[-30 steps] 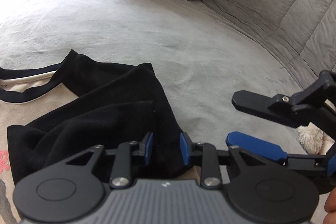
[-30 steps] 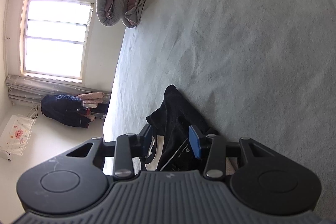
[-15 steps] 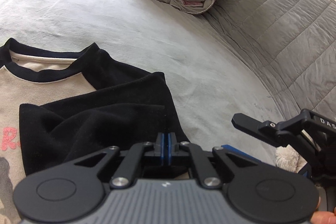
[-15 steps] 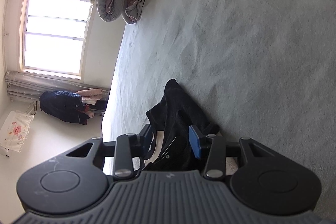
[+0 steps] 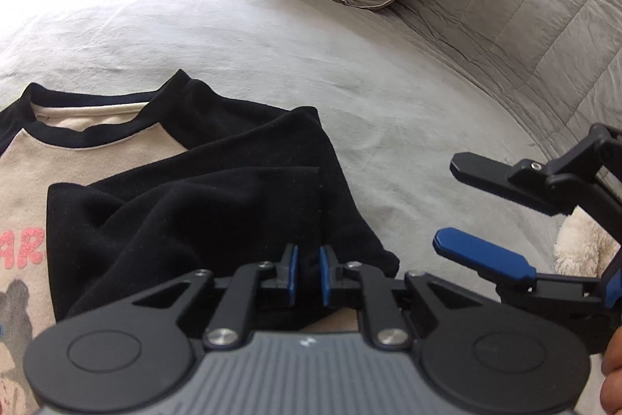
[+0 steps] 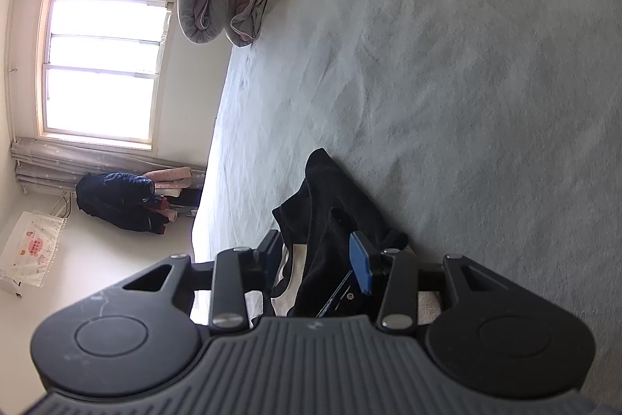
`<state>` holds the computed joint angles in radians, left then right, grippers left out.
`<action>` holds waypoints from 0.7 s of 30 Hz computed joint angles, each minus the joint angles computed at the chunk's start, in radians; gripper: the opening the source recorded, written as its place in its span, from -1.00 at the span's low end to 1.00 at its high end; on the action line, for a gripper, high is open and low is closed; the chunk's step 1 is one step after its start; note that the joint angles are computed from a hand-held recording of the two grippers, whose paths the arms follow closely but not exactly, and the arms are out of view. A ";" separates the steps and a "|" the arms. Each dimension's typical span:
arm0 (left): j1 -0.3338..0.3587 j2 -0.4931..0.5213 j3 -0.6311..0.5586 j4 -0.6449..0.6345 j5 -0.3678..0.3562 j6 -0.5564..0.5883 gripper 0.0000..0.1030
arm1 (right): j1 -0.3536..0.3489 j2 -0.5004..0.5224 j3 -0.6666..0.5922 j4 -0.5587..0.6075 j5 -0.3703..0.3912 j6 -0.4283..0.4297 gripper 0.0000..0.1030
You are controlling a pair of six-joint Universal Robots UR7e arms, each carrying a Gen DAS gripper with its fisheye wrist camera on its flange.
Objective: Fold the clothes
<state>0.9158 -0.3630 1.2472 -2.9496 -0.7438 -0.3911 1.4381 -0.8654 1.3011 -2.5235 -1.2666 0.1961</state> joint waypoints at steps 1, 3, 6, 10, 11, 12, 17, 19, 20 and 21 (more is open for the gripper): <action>0.003 -0.010 0.019 -0.029 -0.013 -0.010 -0.88 | 0.000 0.000 0.000 0.000 0.000 0.000 -0.14; 0.008 -0.030 0.059 -0.104 -0.042 -0.032 -0.88 | 0.000 0.001 0.000 0.002 0.000 -0.001 -0.14; 0.008 -0.073 0.141 -0.254 -0.080 -0.058 -0.89 | 0.001 0.001 0.000 0.003 -0.003 -0.004 -0.14; 0.009 -0.153 0.269 -0.434 -0.120 -0.099 -0.89 | 0.005 0.004 -0.001 0.005 -0.011 -0.011 -0.15; 0.011 -0.174 0.303 -0.474 -0.128 -0.114 -0.89 | 0.006 0.005 -0.001 0.005 -0.014 -0.013 -0.15; 0.014 -0.194 0.337 -0.514 -0.137 -0.130 -0.89 | 0.007 0.006 0.000 0.006 -0.017 -0.016 -0.15; 0.021 -0.284 0.491 -0.690 -0.153 -0.180 -0.89 | 0.015 0.006 0.005 0.015 -0.032 -0.043 -0.15; 0.020 -0.315 0.549 -0.744 -0.133 -0.189 -0.89 | 0.018 0.006 0.009 0.019 -0.038 -0.059 -0.15; 0.020 -0.330 0.581 -0.770 -0.120 -0.198 -0.89 | 0.020 0.006 0.011 0.022 -0.041 -0.068 -0.15; 0.019 -0.344 0.612 -0.792 -0.106 -0.206 -0.89 | 0.021 0.007 0.011 0.024 -0.043 -0.076 -0.15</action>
